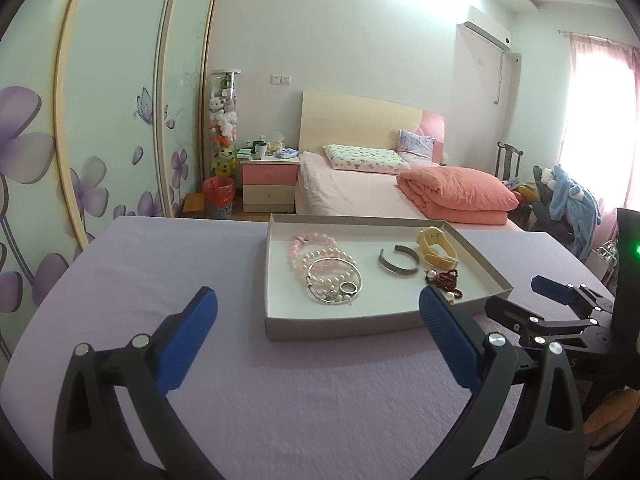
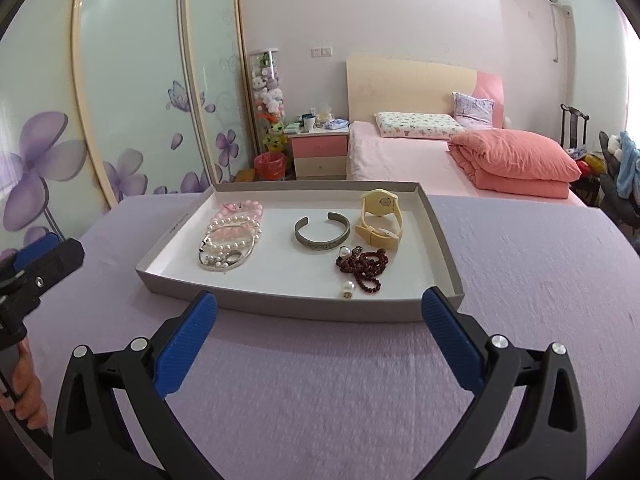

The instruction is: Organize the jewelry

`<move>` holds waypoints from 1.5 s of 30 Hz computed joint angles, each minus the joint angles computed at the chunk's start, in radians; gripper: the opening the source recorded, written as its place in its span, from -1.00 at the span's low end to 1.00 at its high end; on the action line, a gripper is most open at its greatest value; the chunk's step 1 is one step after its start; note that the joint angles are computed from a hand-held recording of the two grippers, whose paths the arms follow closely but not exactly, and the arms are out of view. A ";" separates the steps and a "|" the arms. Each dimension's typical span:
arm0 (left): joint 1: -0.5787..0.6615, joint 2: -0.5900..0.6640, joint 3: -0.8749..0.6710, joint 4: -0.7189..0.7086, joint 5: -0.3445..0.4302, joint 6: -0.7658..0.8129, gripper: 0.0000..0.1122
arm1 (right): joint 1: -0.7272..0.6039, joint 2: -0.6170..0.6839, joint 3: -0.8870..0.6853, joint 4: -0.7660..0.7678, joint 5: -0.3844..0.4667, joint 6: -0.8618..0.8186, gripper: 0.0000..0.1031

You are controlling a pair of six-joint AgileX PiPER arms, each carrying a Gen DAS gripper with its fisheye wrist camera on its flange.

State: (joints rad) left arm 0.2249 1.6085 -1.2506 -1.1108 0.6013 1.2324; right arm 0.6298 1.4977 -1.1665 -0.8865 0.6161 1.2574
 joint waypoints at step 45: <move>-0.013 0.028 0.065 -0.180 0.009 0.211 0.76 | 0.073 -0.021 0.103 -0.310 0.027 0.318 0.96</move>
